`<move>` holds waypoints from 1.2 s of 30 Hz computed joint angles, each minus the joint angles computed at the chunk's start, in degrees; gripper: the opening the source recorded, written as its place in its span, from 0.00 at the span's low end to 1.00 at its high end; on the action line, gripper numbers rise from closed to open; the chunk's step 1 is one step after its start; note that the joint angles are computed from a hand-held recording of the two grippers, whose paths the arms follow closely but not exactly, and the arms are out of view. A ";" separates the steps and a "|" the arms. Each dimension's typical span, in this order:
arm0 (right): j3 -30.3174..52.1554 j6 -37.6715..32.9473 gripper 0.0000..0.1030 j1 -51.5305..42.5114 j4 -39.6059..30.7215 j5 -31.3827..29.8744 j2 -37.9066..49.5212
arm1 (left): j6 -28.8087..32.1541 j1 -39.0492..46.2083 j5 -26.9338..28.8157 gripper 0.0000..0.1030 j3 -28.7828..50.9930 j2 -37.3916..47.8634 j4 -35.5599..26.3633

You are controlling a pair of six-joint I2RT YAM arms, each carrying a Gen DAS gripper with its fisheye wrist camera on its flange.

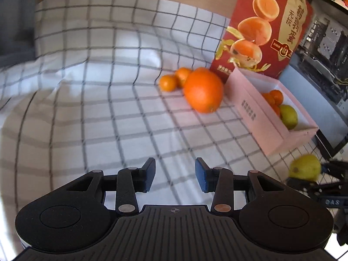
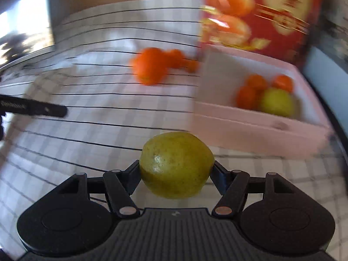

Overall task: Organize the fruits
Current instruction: 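Lift the pear with the right tool while the left tool grasps a small tangerine near the large orange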

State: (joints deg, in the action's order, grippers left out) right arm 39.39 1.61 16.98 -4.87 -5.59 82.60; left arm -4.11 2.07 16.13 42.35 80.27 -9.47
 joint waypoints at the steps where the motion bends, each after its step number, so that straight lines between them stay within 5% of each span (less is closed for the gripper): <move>1: -0.38 0.41 0.65 -1.52 -0.20 0.10 -0.20 | -0.05 -0.43 -0.23 0.43 1.54 1.69 0.52; 14: -3.43 2.12 0.66 -12.50 -0.96 -2.42 -1.21 | 6.11 -3.09 -1.32 0.43 19.79 19.39 2.58; 25: -3.96 1.91 0.75 -13.22 -1.29 -3.54 -1.74 | 10.65 -3.94 -5.08 0.40 36.22 31.97 -3.67; 36: -6.66 -1.59 0.80 -13.16 -1.78 -1.21 -5.07 | 5.49 -4.61 -5.83 0.37 41.59 38.22 -5.39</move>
State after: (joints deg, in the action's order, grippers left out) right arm 32.73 0.02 3.82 -6.64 -6.80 77.53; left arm 1.37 -2.54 10.30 83.94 118.49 -14.86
